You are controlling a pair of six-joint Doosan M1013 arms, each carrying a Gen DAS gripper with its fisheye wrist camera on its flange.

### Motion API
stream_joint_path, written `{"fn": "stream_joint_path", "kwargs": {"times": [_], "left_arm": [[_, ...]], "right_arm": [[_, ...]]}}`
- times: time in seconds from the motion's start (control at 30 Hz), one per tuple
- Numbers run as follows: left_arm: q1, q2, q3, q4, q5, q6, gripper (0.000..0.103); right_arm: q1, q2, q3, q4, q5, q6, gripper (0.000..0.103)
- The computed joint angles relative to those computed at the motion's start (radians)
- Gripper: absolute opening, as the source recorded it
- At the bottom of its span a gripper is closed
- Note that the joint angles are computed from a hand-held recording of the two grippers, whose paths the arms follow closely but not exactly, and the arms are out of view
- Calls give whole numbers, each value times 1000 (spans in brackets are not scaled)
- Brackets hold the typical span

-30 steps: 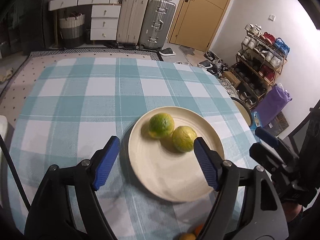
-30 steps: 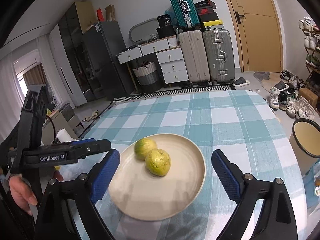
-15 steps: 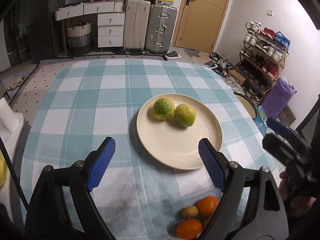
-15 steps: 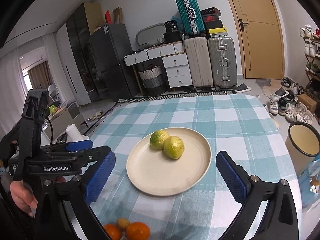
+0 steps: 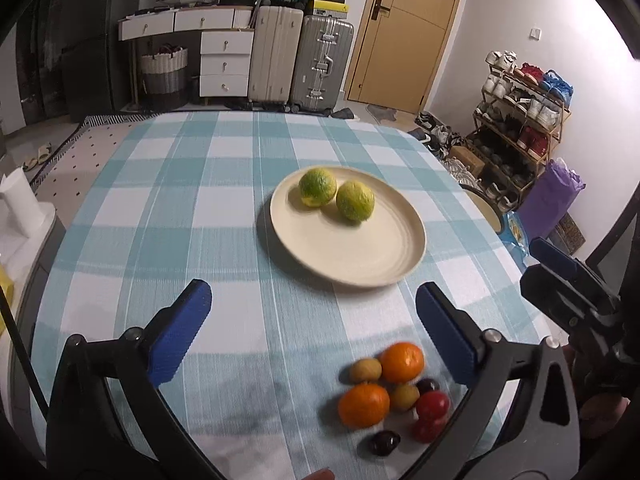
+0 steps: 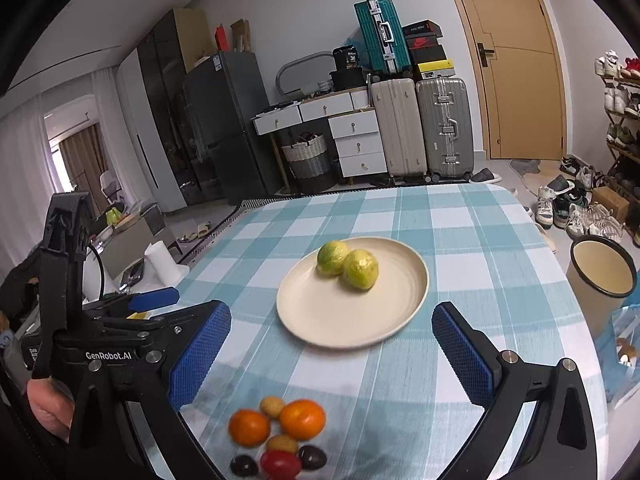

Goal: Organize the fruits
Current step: 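Open both grippers to release the citrus onto the plate, then move both tools back toward the remaining fruit cluster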

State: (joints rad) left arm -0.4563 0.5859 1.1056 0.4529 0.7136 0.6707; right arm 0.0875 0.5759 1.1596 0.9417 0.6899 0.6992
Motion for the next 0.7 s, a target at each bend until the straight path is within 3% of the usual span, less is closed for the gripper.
{"fn": "stream_joint_path", "kwargs": {"times": [0.43, 0.7], "left_arm": [[-4, -33, 100, -158, -8, 72, 102], [-11, -46, 158, -288, -51, 193, 102]], "right_arm": [[-7, -65, 123, 5, -26, -34, 103], [-10, -76, 159, -36, -15, -1, 103]]}}
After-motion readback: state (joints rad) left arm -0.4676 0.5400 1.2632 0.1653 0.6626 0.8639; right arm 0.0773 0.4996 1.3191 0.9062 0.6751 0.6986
